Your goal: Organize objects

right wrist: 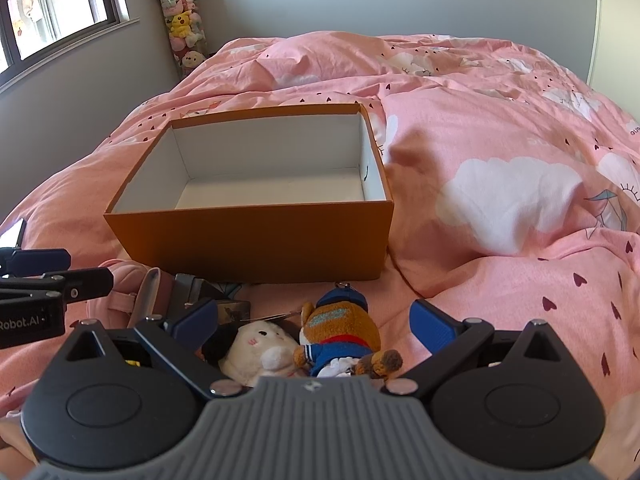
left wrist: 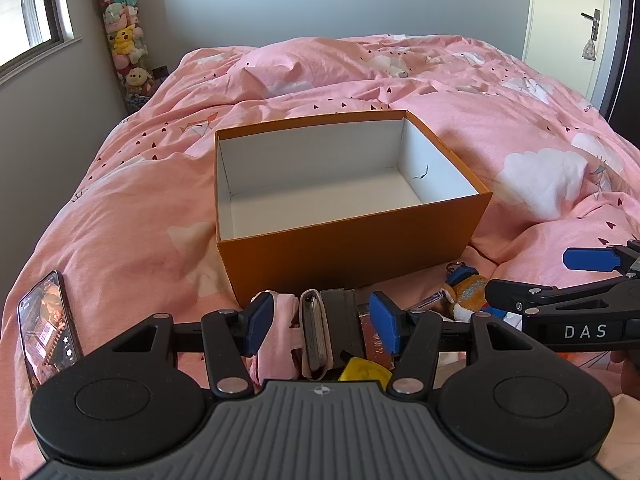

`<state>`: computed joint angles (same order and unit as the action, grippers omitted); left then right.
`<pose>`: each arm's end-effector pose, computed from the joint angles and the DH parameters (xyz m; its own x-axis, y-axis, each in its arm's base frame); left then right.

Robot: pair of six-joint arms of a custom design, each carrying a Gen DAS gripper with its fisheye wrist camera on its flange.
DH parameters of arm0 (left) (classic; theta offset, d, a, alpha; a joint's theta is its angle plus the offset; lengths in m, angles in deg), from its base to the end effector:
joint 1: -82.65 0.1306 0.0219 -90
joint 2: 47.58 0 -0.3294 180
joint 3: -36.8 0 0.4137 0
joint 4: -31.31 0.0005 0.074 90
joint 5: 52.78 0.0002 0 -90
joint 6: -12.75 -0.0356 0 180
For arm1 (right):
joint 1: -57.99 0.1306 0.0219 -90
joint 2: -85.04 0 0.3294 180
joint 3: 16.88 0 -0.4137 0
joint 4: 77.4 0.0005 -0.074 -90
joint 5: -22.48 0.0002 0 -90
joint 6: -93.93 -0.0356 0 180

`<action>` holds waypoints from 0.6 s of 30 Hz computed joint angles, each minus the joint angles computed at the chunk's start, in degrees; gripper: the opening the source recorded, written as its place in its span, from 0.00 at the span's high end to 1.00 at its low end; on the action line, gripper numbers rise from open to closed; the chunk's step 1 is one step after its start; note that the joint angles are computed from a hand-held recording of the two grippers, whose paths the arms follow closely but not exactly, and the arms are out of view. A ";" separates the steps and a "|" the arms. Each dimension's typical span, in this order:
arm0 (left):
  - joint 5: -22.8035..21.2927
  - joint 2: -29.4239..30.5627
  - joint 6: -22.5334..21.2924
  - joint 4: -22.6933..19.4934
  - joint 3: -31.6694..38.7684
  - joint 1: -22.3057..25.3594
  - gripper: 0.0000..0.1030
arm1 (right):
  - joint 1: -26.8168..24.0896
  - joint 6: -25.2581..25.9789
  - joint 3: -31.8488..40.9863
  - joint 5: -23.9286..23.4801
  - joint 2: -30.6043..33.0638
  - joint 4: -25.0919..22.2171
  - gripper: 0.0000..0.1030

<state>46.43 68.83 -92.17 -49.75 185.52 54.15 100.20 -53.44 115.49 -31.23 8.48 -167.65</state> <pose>0.5154 -0.2869 0.5646 -0.4933 0.5570 -0.6681 0.7149 0.6972 0.0535 0.3920 0.3264 0.5609 -0.6293 0.3457 -0.6961 0.3687 0.9212 0.1242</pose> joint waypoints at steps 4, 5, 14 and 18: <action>-0.04 0.22 -0.23 -0.18 0.37 0.11 0.37 | -0.01 0.04 -0.08 -0.02 -0.05 0.09 0.01; -0.04 0.23 -0.19 -0.21 0.40 0.08 0.37 | -0.01 0.03 -0.11 -0.04 -0.06 0.10 0.01; -0.10 0.18 -0.19 -0.16 0.31 0.07 0.37 | -0.03 -0.62 -0.69 -0.29 -0.35 0.17 0.01; -0.08 -0.02 -0.25 0.23 -0.15 0.14 0.37 | -0.18 -0.65 -0.21 -0.79 -0.02 -0.09 0.01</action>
<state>46.35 68.80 -92.42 -49.52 185.37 54.29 100.02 -54.10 115.27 -32.02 8.46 -167.74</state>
